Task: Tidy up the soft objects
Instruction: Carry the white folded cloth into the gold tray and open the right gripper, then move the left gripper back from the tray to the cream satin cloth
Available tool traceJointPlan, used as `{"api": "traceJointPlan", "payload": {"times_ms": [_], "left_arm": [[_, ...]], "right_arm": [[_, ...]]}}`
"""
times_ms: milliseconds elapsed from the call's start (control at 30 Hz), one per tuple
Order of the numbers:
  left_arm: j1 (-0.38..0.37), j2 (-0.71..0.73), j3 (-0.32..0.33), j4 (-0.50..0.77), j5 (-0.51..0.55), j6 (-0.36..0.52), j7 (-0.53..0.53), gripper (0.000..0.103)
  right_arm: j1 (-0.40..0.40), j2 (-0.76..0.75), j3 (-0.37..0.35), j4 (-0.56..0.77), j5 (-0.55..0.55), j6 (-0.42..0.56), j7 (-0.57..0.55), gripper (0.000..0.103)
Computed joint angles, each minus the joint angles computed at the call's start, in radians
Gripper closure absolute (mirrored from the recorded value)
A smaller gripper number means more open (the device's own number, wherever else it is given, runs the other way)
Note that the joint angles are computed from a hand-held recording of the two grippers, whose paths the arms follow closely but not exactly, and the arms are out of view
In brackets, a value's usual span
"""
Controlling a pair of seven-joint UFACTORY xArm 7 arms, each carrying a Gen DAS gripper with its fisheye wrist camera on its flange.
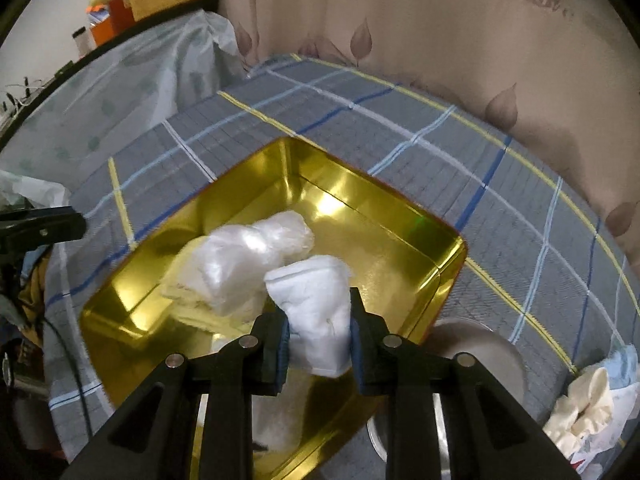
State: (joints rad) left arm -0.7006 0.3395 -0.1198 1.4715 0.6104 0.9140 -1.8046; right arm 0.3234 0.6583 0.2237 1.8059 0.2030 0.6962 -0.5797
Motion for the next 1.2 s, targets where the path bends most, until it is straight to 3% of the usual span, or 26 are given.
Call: {"api": "traceJointPlan", "payload": {"times_ms": [67,200,500,700,767,1033,1200], "left_arm": [[0.002,0.001,0.000,-0.003,-0.003,-0.009,0.001,0.054],[0.002,0.000,0.001,-0.007,0.001,-0.015,0.000,0.054],[-0.002,0.013,0.002,0.013,-0.008,-0.005,0.022,0.054],[-0.011,0.028,0.006,0.036,-0.005,0.008,0.028,0.054],[-0.016,0.038,0.007,0.051,-0.004,0.018,0.032,0.054],[-0.052,0.123,0.019,0.187,-0.008,0.088,0.113,0.054],[-0.091,0.187,0.040,0.299,-0.006,0.129,0.182,0.054]], "right_arm": [[0.013,0.027,-0.010,0.032,-0.012,0.013,0.018,0.075],[0.013,0.044,-0.006,0.039,-0.009,-0.008,0.027,0.049],[-0.040,-0.016,0.031,-0.037,0.057,-0.049,-0.015,0.042],[-0.147,-0.162,0.073,-0.217,0.202,-0.102,-0.117,0.041],[-0.181,-0.217,0.073,-0.283,0.262,-0.124,-0.159,0.036],[-0.292,-0.428,-0.021,-0.516,0.447,-0.294,-0.288,0.027],[-0.344,-0.453,-0.124,-0.567,0.416,-0.384,-0.230,0.026]]}}
